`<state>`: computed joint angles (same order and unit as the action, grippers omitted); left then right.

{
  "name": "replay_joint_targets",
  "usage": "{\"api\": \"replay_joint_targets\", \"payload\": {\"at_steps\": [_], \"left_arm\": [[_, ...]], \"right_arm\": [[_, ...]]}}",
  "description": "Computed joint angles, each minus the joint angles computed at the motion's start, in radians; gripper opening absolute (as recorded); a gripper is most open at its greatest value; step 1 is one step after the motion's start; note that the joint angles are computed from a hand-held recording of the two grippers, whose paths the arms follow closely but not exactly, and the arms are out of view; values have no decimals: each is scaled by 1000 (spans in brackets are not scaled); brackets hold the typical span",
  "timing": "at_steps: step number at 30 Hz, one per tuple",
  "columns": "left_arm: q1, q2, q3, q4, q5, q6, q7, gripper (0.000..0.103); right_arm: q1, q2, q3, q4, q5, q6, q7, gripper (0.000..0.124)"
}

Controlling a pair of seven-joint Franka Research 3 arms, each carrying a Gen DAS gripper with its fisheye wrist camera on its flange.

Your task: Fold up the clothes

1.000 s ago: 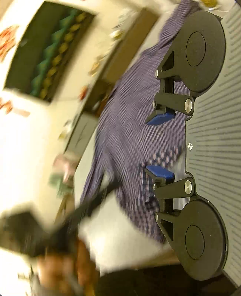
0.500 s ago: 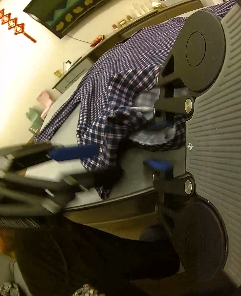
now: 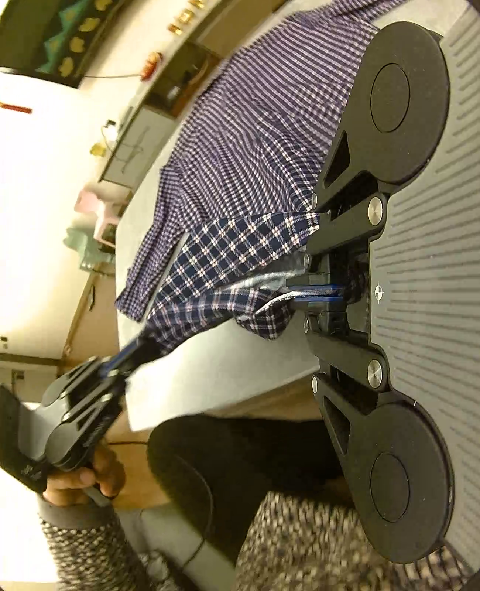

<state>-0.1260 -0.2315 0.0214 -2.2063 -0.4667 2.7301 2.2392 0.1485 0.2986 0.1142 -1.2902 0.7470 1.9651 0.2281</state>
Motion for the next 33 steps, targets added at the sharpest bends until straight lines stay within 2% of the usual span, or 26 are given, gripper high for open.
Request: {"api": "replay_joint_targets", "payload": {"at_steps": [2, 5, 7, 8, 10, 11, 12, 13, 14, 15, 16, 18, 20, 21, 22, 25, 29, 31, 32, 33], "left_arm": [[34, -1, -19, -9, 69, 26, -68, 4], [70, 23, -40, -5, 164, 48, -190, 2], [43, 18, -22, -12, 132, 35, -164, 3], [0, 11, 8, -16, 53, 18, -74, 6], [-61, 2, 44, -19, -88, -23, 88, 36], [-76, 8, 46, -16, -141, -33, 141, 46], [-88, 15, 45, -11, -192, -46, 194, 62], [-97, 22, 43, -7, -243, -60, 245, 69], [-104, 34, 42, 3, -293, -82, 292, 71], [-103, 60, 40, 21, -333, -114, 317, 74], [-94, 85, 25, 36, -332, -121, 312, 74], [-67, 139, -16, 57, -271, -89, 258, 71], [-30, 193, -57, 80, -112, -60, 127, 33], [-10, 212, -69, 96, -38, -74, 66, 3], [7, 226, -79, 109, 19, -82, 19, 1], [48, 213, -105, 101, 21, -47, 15, 0], [70, 192, -119, 98, 18, -20, 11, 0], [65, 187, -122, 98, -13, -36, 37, 1], [62, 181, -122, 99, -34, -67, 58, 3], [58, 178, -123, 102, -49, -101, 79, 11]], "right_arm": [[-11, 32, -1, 43, 8, -55, 33, 0], [-25, 53, 4, 44, 33, -72, 70, 0], [-40, 66, 7, 48, 65, -90, 106, 0], [-47, 84, 8, 69, 78, -110, 136, 0], [-62, 121, 14, 112, 102, -147, 196, 0], [-68, 135, 18, 126, 111, -158, 220, 0], [-74, 146, 22, 136, 118, -166, 240, 0], [-80, 166, 26, 160, 126, -181, 268, 0], [-88, 191, 29, 194, 133, -201, 303, 0], [-97, 214, 35, 224, 140, -219, 333, 5], [-105, 235, 41, 250, 147, -234, 360, 7], [-119, 268, 54, 294, 154, -258, 400, 8], [-126, 277, 61, 309, 147, -265, 406, 9], [-129, 282, 64, 316, 143, -269, 409, 9], [-126, 271, 61, 303, 128, -255, 395, 9], [-99, 176, 43, 177, 62, -174, 276, 9], [-73, 50, 41, 1, 47, -165, 73, 9], [-41, -14, 31, -105, 31, -114, -27, 17], [-17, -54, 25, -176, 11, -47, -87, 30], [10, -95, 22, -252, -9, 35, -150, 34]]}}
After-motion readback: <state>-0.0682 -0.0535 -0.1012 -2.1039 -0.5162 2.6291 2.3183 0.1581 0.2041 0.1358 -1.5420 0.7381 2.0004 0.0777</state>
